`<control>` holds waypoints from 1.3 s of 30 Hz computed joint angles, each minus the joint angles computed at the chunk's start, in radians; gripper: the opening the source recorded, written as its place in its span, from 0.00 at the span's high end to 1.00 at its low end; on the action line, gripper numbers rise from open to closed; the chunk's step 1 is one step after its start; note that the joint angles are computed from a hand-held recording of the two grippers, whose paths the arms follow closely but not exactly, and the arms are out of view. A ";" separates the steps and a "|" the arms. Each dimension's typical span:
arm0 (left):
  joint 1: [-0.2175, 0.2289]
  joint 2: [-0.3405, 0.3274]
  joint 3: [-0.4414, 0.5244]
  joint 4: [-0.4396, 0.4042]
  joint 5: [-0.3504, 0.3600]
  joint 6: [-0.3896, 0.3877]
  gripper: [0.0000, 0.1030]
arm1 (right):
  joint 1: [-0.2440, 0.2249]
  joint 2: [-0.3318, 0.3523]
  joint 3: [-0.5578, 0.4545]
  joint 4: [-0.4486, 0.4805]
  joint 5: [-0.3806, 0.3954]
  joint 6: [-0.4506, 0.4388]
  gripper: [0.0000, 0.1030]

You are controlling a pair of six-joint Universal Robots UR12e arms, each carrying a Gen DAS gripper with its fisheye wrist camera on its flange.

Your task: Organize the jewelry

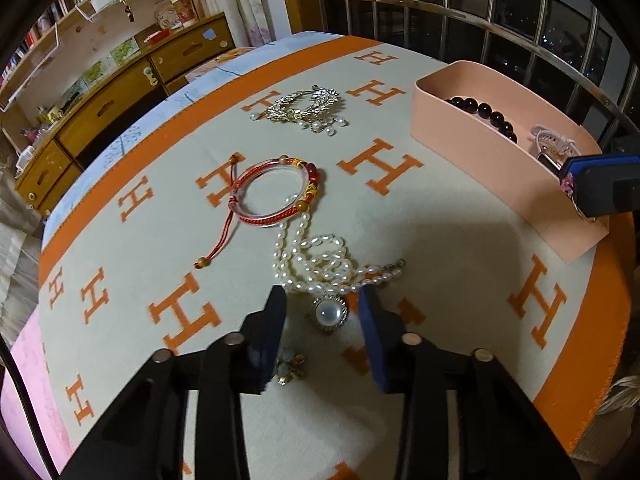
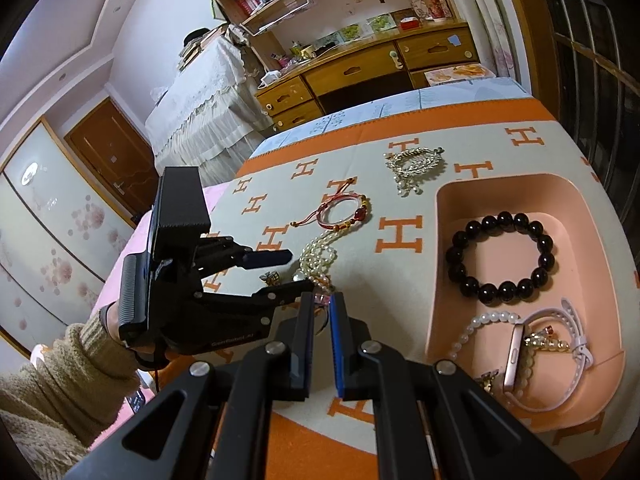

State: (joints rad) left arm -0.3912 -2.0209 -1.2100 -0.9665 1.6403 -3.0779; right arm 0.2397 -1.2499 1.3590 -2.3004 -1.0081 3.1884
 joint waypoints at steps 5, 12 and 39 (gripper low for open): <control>0.007 0.002 0.002 -0.021 -0.032 -0.021 0.83 | -0.005 -0.005 0.009 -0.006 0.003 0.005 0.92; 0.003 0.007 -0.002 -0.025 -0.022 -0.071 0.84 | -0.007 -0.009 0.014 -0.014 0.009 0.003 0.92; -0.038 -0.153 0.294 0.051 -0.281 -0.320 0.84 | -0.135 -0.036 0.081 -0.139 0.023 0.346 0.92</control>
State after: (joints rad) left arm -0.4287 -2.1735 -0.9157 -0.9158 1.3592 -3.3975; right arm 0.1050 -1.2856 1.4404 -2.4391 -0.9847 3.5344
